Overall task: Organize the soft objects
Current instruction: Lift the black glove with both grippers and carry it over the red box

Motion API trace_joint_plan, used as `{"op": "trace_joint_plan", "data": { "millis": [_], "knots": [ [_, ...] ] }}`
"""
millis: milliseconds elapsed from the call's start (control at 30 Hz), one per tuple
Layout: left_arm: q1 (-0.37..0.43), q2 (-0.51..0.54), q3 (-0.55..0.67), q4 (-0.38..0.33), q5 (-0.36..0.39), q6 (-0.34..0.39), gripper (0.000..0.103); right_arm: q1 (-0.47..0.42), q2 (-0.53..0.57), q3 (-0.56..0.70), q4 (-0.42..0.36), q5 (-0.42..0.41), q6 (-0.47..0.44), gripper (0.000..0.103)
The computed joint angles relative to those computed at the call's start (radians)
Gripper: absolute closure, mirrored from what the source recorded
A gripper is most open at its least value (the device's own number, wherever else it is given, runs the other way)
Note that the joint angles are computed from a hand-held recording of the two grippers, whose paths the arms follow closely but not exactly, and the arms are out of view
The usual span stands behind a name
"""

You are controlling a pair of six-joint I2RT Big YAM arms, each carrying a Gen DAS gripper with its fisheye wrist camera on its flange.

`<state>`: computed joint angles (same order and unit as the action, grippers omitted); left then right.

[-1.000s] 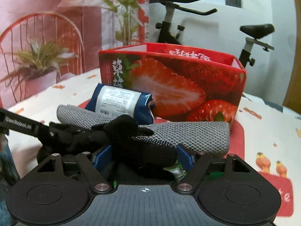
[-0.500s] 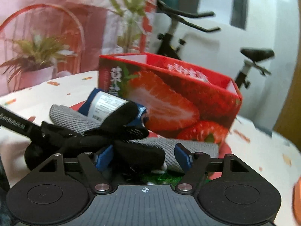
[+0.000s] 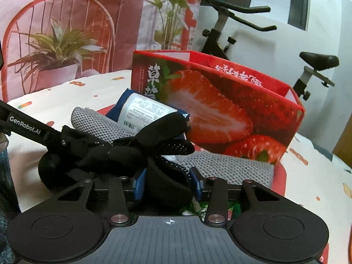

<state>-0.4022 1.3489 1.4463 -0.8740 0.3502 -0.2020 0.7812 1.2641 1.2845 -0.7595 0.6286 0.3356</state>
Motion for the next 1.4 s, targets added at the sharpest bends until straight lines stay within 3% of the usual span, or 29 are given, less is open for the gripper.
{"op": "trace_joint_plan", "data": {
  "millis": [133,233,300,367,533,633,733,767,867,1033,1400],
  "knots": [
    [0.01,0.003,0.003,-0.002,0.033,-0.007,0.083,0.002,-0.016,-0.018,0.004,-0.017,0.042,0.096],
    [0.028,0.006,0.007,-0.006,0.083,-0.035,0.076,0.002,-0.022,-0.027,0.011,-0.021,0.089,0.096],
    [0.037,-0.001,0.001,0.005,0.103,-0.046,0.06,0.001,-0.028,-0.035,0.016,-0.024,0.116,0.096],
    [0.037,-0.012,-0.005,0.015,0.103,-0.036,0.053,-0.002,-0.033,-0.042,0.019,-0.033,0.147,0.096],
    [0.02,-0.023,-0.007,-0.004,0.082,0.024,0.052,-0.011,-0.044,-0.059,0.027,-0.046,0.213,0.096],
    [0.006,-0.02,-0.006,-0.019,0.036,0.05,0.059,-0.013,-0.051,-0.072,0.037,-0.049,0.246,0.096],
    [0.008,-0.018,-0.01,-0.012,0.044,0.051,0.077,-0.009,-0.052,-0.077,0.039,-0.043,0.255,0.096],
    [0.008,-0.02,-0.013,-0.004,0.056,0.056,0.088,-0.008,-0.054,-0.078,0.04,-0.042,0.257,0.096],
    [0.003,-0.03,-0.014,0.009,0.047,0.07,0.089,0.002,-0.052,-0.073,0.037,-0.026,0.252,0.097],
    [0.024,-0.056,-0.016,0.061,0.067,0.023,0.089,0.033,-0.072,-0.064,0.074,0.01,0.223,0.097],
    [0.017,-0.076,0.06,0.141,0.053,0.071,0.089,0.047,-0.092,0.001,0.153,0.073,0.12,0.097]
  ]
}}
